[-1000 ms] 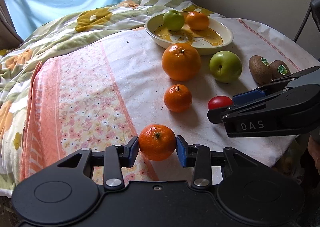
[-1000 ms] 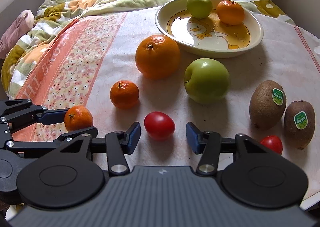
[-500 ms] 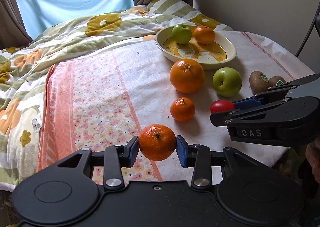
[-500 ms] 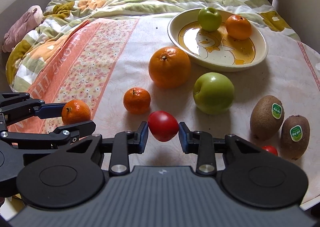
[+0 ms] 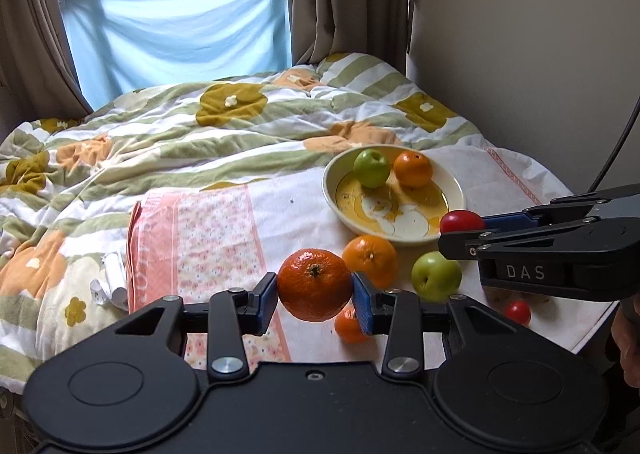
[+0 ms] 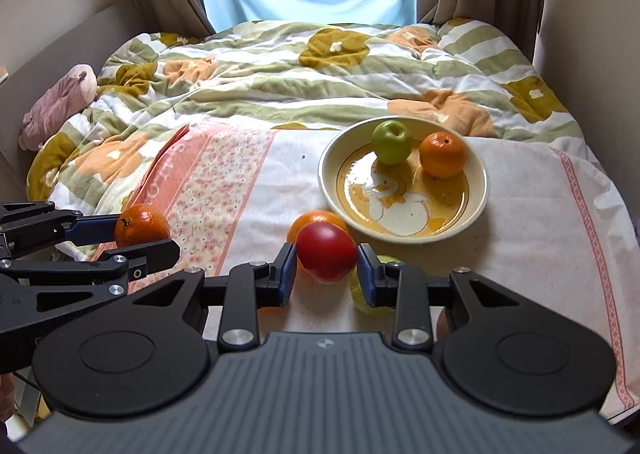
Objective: Organize fruits
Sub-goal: 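Grasp and lift the mandarin with the left tool while the right tool lifts the tomato, then lower the mandarin into the bowl with the left tool while the right tool drops the tomato in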
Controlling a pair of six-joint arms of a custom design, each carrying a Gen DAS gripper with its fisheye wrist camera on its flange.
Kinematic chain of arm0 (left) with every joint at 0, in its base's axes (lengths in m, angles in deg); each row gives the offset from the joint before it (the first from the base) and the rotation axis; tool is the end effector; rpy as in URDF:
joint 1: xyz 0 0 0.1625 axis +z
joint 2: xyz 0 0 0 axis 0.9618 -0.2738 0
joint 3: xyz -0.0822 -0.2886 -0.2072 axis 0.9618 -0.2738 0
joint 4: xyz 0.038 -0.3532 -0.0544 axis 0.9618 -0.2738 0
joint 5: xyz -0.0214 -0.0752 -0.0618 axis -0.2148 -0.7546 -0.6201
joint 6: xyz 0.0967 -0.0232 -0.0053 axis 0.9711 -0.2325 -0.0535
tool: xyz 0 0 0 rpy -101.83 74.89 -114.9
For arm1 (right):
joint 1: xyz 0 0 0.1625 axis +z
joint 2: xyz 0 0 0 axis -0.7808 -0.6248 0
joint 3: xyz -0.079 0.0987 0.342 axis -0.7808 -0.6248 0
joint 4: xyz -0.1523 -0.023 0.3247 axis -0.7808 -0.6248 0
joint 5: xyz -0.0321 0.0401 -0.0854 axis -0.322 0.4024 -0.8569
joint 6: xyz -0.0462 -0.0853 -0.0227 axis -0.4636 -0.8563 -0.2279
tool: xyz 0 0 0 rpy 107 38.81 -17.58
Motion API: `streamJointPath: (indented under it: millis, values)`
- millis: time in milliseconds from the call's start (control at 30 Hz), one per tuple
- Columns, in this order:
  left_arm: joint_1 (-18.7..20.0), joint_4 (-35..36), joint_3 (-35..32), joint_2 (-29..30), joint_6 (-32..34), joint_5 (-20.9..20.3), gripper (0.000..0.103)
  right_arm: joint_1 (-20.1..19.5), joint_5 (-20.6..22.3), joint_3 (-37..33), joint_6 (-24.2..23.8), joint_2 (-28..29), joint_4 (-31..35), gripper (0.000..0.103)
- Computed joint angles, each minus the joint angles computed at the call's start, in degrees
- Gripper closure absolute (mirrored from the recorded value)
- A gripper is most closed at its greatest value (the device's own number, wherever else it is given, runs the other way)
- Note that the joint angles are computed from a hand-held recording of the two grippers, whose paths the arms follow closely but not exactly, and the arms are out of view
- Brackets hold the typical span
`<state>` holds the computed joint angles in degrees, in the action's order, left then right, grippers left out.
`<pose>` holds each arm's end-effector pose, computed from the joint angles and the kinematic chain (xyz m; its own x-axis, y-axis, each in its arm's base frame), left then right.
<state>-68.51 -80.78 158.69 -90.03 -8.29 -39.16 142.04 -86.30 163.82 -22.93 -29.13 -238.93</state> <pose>-0.3139 -0.2378 0.0312 -0.6631 0.2626 -0.7009 0.6499 0.6666 -0.3652 0.0983 -0.2548 0.2456 -0.7575 -0.1855 0.6259 -0.5341 0.7274 -0.4309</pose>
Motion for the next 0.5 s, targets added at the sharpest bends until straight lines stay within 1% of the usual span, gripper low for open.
streamJointPath:
  millis: [133, 267, 367, 500]
  values:
    - [2.68, -3.02, -3.76, 3.09, 4.18, 1.75, 0.059, -2.76, 1.71, -3.54, -3.68, -2.11, 3.79, 0.055]
    - [5.34, -6.70, -8.08, 7.32, 8.38, 3.10, 0.059, -5.63, 3.99, -8.20, -6.40, -2.72, 9.00, 0.055]
    - [7.63, -9.64, -11.65, 10.52, 11.62, 3.68, 0.059, -7.33, 5.46, -11.58, -8.69, -1.27, 11.07, 0.055]
    - [11.26, -11.29, -17.83, 15.65, 15.83, 4.50, 0.059, -9.77, 7.28, -16.13, -10.82, 1.92, 13.38, 0.055]
